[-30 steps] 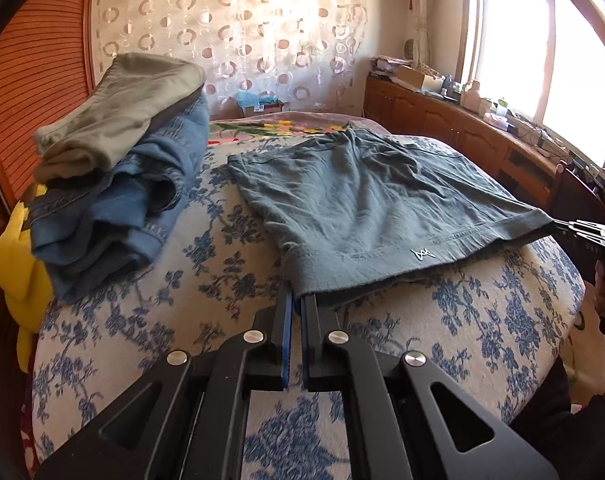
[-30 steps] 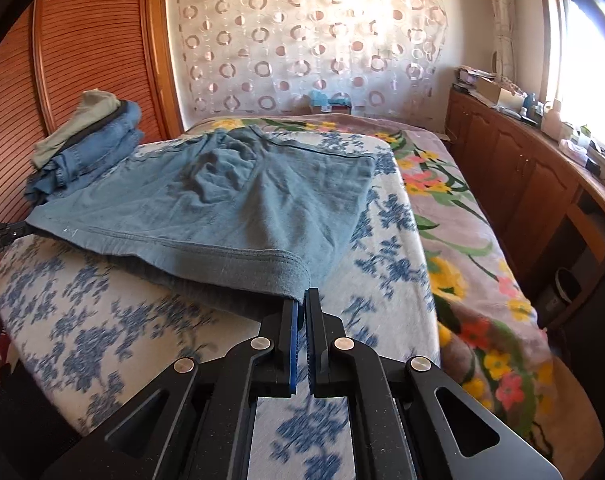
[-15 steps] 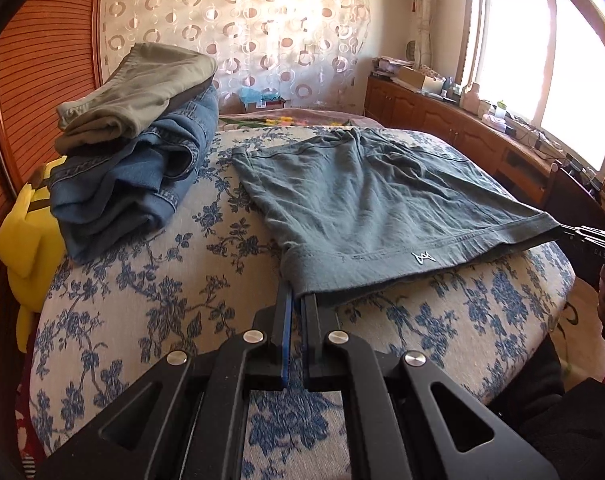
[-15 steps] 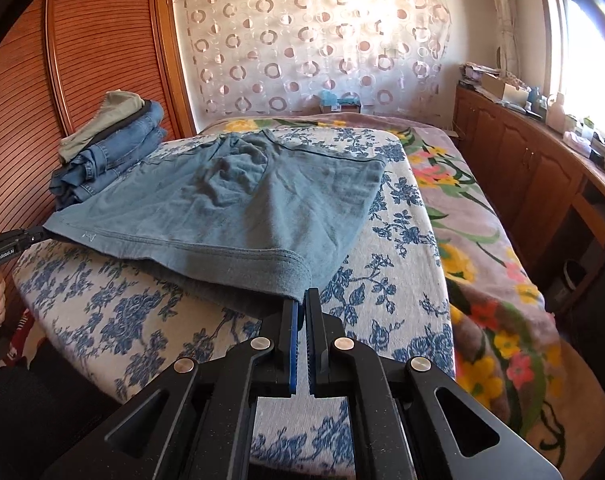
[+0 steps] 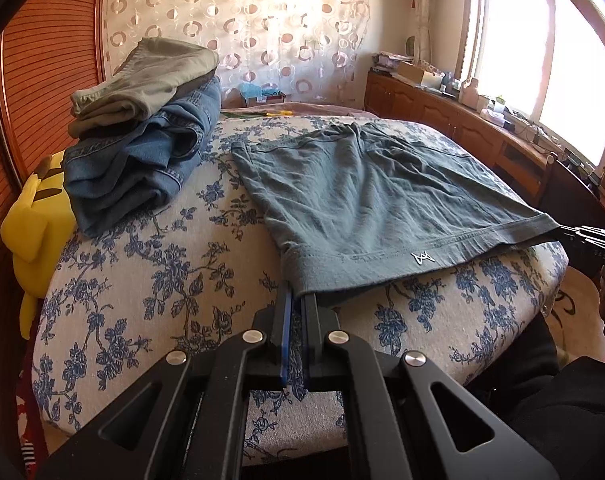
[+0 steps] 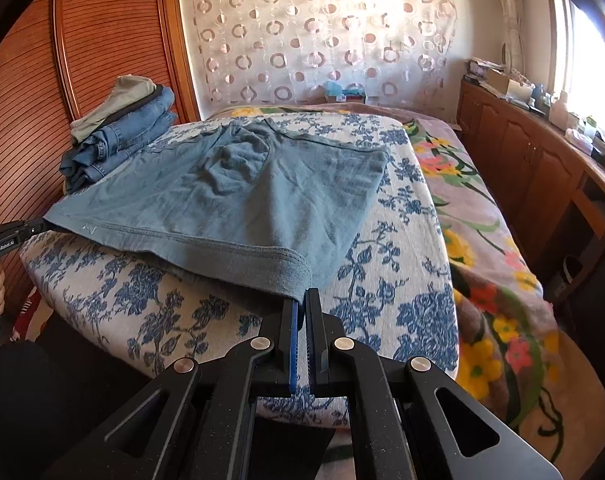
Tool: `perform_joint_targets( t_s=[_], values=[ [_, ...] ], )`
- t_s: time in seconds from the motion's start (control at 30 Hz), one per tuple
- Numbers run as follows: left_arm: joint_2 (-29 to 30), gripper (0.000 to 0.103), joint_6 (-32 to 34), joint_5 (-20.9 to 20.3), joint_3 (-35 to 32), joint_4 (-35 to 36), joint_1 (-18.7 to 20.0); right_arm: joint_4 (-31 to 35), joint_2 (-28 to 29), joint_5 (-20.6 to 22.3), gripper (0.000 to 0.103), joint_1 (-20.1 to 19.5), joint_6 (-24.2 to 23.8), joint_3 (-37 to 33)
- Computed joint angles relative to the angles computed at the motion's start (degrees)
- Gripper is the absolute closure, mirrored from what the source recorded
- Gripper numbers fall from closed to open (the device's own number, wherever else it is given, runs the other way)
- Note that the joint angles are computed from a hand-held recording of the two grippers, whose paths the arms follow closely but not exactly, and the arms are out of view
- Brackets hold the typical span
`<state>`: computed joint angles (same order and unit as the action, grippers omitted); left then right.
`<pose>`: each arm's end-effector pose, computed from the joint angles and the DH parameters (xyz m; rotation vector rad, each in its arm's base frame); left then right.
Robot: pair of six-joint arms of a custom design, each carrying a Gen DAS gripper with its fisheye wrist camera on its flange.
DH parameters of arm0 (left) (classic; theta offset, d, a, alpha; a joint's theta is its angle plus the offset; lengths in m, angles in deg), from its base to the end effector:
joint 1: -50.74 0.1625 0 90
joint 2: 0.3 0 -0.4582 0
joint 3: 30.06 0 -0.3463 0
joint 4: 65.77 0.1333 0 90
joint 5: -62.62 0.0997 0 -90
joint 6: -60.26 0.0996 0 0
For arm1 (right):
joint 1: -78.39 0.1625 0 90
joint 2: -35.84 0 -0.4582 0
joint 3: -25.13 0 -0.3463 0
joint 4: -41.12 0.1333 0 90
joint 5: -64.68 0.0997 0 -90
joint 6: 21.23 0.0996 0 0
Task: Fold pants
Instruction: 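Open both grippers and release the shorts hem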
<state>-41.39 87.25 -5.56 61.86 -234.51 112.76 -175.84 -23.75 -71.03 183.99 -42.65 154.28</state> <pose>-0.1759 -0.6941 0.1601 1.1274 2.4462 -0.6730 0.1848 -0.4314 0.2797 0.2053 -2.1258 1.0933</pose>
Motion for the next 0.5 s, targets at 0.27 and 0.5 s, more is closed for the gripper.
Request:
perform_joint_targets(
  t_s=[0.27,0.5],
  values=[
    [-0.2,0.098,1.1,0.6,0.4,-0.5,0.1,2.1,-0.1,-0.7,0.1,-0.2,1.7,-0.4],
    [-0.8,0.077,2.1,0.8,0.4,-1.3,-0.1,2.0,-0.4,-1.4,0.099,1.4,0.8,-0.3]
  ],
)
